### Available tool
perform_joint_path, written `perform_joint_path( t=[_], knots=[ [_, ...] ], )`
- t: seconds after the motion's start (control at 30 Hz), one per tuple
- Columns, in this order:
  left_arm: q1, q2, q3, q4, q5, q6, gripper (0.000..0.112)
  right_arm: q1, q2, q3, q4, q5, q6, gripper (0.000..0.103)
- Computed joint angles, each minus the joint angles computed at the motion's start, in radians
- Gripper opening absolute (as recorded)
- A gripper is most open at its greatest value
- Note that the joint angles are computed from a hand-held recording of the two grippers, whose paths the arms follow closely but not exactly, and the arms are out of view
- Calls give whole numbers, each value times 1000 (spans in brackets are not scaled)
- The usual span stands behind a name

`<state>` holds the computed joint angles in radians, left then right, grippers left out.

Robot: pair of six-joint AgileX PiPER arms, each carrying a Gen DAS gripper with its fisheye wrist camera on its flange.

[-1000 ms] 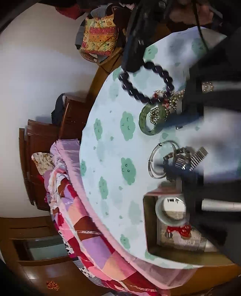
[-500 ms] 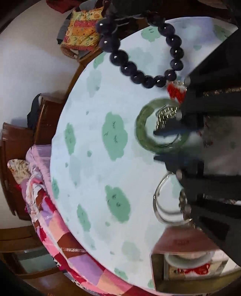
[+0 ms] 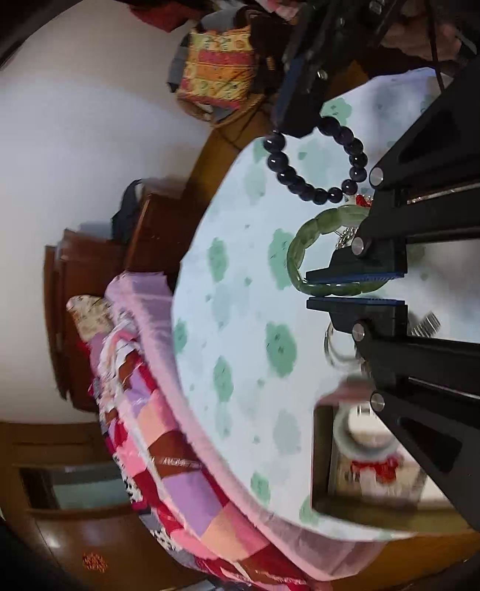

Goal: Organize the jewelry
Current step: 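Grasp the green bangle with the left tool while the right tool holds the bead bracelet, then lower the green bangle into the tin with the left tool while the right tool releases the bead bracelet there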

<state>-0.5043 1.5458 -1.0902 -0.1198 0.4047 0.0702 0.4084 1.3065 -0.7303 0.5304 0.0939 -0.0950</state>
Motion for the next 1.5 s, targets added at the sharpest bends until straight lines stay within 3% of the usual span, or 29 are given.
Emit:
perform_joint_path(
  t=[0.07, 0.2, 0.27, 0.43, 0.67, 0.77, 1.0, 1.33, 1.5],
  knots=[
    [19, -36, 16, 47, -4, -37, 6, 9, 10, -22, 21, 14, -24, 16],
    [88, -101, 49, 38, 1, -14, 6, 49, 40, -84, -167, 35, 142, 16],
    [135, -123, 61, -45, 5, 74, 6, 72, 64, -130, -205, 53, 173, 16],
    [228, -166, 84, -194, 20, 237, 6, 151, 111, -222, -535, 81, 478, 16],
    [321, -159, 90, -446, 71, 486, 6, 212, 157, -296, -721, 106, 634, 16],
    [344, -145, 90, -541, 93, 561, 6, 213, 164, -293, -735, 101, 650, 16],
    [336, -105, 100, -558, 80, 568, 6, 199, 159, -277, -701, 92, 630, 16],
    [381, -120, 117, -376, 27, 434, 6, 244, 211, -380, -692, 148, 586, 16],
    [443, -113, 129, -315, 10, 408, 6, 280, 320, -504, -558, 176, 433, 16]
  ],
)
